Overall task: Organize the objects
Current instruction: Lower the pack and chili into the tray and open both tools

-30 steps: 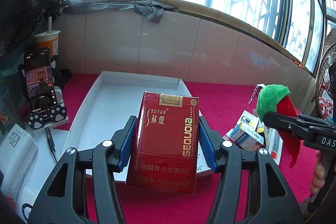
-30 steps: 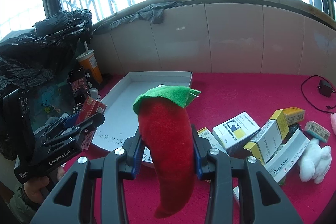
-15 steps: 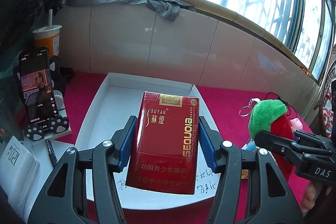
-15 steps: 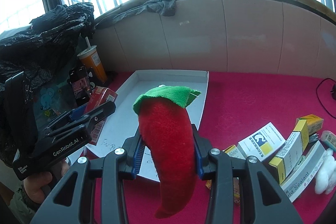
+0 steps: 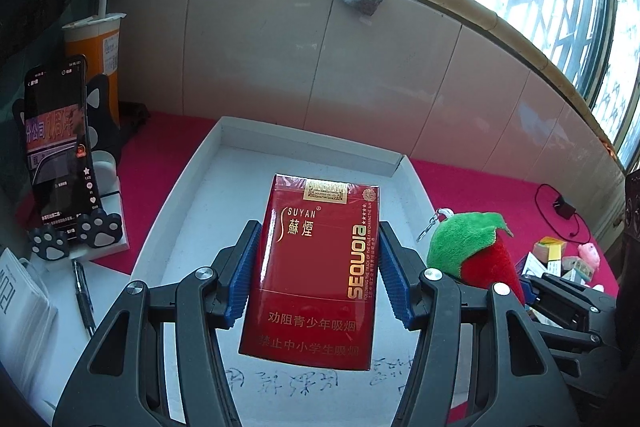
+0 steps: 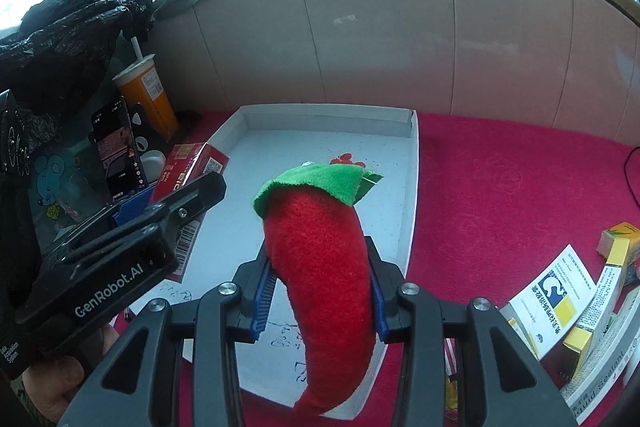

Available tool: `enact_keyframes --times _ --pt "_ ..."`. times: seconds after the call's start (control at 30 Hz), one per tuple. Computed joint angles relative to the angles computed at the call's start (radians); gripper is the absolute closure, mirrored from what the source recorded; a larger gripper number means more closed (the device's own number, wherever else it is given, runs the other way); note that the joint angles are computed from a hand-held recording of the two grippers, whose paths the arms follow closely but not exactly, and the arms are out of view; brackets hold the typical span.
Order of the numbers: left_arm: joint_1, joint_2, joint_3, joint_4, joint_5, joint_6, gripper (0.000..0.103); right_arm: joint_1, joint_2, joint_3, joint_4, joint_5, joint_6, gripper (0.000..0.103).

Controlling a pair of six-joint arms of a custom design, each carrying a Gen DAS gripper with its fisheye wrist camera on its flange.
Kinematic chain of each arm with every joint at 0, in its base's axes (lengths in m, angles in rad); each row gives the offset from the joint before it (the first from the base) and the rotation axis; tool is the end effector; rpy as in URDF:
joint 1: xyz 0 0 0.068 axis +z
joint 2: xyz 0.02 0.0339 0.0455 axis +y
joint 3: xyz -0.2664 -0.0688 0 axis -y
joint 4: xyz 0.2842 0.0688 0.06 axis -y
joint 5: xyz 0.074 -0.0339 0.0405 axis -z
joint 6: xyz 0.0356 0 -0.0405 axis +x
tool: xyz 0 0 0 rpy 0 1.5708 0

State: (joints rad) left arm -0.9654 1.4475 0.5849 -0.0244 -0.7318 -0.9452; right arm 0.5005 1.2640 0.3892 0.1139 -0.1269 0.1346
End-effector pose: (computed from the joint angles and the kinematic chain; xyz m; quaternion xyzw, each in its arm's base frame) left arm 0.1796 -0.2176 0.1232 -0.1111 0.8809 -0.0610 0.4560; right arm 0.2145 0.1225 0.1125 -0.1914 0.8974 0.1781 0.3553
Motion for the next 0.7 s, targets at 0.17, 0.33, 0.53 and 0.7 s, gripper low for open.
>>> enact_keyframes --times 0.17,0.33,0.53,0.7 --pt "0.025 0.016 0.005 0.010 0.009 0.008 0.046 0.035 0.073 0.026 0.043 0.052 0.006 0.061" --pt "0.049 0.001 -0.015 0.036 0.039 -0.015 0.046 0.060 0.107 0.034 0.076 0.089 0.017 0.046" --pt "0.044 -0.001 -0.016 0.026 0.021 -0.037 0.029 0.063 0.087 0.011 0.098 0.117 0.015 0.020" --pt "-0.008 -0.019 -0.008 0.001 -0.062 -0.045 0.012 0.055 0.053 -0.017 0.099 0.114 0.027 0.017"
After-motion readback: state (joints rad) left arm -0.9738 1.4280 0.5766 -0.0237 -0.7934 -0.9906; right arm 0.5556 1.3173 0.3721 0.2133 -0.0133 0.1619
